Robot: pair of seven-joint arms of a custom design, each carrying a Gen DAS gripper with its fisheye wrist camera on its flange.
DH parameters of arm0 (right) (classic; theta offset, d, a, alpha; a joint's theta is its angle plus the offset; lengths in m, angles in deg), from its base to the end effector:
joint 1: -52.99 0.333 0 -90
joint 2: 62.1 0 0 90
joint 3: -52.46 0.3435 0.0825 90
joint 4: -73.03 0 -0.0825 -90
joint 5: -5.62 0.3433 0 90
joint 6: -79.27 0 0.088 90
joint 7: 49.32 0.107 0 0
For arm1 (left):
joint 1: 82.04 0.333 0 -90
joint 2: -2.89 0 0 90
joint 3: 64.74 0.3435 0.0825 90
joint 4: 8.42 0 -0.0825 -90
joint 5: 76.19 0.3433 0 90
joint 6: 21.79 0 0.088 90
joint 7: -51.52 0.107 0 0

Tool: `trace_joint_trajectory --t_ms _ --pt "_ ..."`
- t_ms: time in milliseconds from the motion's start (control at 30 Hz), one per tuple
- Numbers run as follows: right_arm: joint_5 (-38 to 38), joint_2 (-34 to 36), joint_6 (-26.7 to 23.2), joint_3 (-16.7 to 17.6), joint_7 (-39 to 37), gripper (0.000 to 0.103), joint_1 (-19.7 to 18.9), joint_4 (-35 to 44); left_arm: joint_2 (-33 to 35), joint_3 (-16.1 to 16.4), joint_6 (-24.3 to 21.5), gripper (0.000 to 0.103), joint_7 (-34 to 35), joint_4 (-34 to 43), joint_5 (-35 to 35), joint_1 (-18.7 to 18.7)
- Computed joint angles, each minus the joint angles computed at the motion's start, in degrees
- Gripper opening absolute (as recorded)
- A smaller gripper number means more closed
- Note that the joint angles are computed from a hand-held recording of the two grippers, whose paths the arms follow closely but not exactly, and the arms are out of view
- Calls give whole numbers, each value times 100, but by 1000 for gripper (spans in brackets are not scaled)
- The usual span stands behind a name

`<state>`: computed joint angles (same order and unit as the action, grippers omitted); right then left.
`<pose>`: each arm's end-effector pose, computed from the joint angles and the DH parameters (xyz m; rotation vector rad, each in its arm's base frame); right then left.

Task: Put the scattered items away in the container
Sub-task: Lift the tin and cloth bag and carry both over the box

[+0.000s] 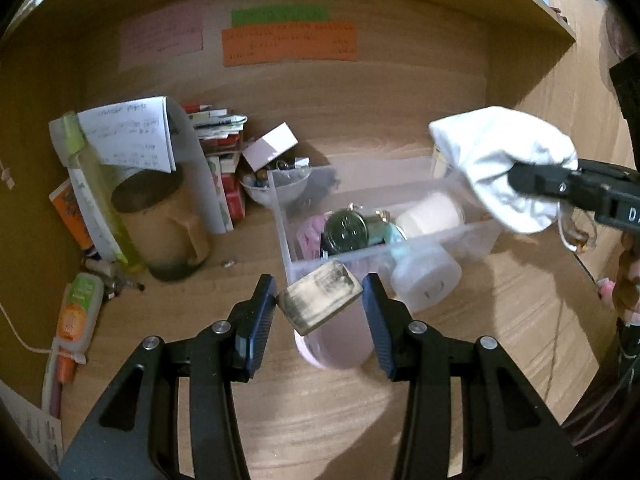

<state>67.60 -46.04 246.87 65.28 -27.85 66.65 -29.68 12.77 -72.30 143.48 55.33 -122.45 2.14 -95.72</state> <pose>0.6011 0.2187 0.5144 -1.9477 0.9700 -0.4481 0.5235 -0.2597 0.4758 -1.5877 1.7331 -0.8731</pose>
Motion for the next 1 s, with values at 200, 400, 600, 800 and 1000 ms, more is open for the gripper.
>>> trace_joint_trajectory --t_ms 200,400,600,800,1000 --pt "1 231 220 14 88 26 -88 418 151 64 71 44 96 296 -50 46" --pt "-379 595 248 63 531 26 -183 917 427 147 -78 44 445 708 -306 3" --pt "-890 1000 207 152 1014 26 -244 1434 717 277 6 44 955 1095 -833 -44" --pt "-1725 1523 -88 -87 1886 26 -73 1890 1120 276 223 44 1820 1470 -1847 25" --pt "-2405 1758 91 34 2217 26 -90 1859 1513 363 307 44 2583 1838 -2659 -97"
